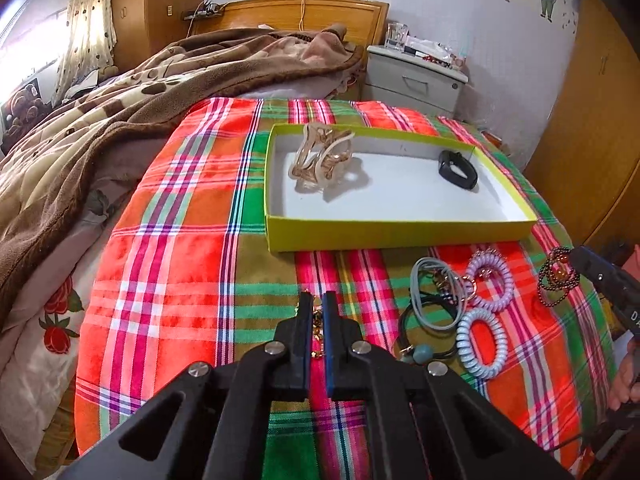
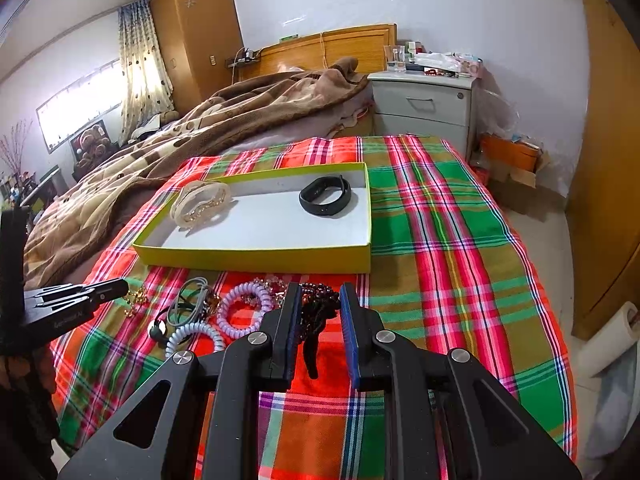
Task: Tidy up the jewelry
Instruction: 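Grasp the gold chain with the left tool while the right tool lifts the necklace, then lower the gold chain into the box with the left tool while the right tool drops the necklace there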
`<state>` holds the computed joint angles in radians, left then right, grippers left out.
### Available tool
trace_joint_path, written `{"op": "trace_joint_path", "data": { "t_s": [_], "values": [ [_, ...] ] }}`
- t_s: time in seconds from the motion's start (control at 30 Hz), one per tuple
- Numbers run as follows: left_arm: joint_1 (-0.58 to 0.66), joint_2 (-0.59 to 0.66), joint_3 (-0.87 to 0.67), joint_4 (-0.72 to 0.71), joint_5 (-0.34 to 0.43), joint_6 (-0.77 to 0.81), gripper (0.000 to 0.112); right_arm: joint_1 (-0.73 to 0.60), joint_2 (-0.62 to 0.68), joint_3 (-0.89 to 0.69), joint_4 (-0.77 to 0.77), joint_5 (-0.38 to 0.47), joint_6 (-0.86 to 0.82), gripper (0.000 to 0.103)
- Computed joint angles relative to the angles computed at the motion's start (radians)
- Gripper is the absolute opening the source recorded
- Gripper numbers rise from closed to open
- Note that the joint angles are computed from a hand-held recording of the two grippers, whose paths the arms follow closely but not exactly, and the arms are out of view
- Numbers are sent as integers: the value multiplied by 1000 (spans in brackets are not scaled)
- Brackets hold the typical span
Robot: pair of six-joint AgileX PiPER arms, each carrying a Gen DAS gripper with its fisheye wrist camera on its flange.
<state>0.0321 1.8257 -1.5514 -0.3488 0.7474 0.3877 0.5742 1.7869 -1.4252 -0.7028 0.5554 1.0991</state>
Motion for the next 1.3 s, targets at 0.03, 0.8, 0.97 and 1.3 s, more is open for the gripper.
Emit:
{"op": "trace_joint_path", "data": {
  "t_s": [0.03,0.8,0.97,1.3],
  "values": [
    [3,0,-6,-7,6,3,5,0,-3,-1,-2,1,1,20],
    [48,54,-281,-132,169,41,5,-51,62,-285,155,50,-261,20],
    [50,87,-398,-139,204,24,5,-59,125,-432,226,92,-363,20],
    [34,203,-673,-110,286,-41,5,-98,281,-741,394,183,-562,9]
  ]
}}
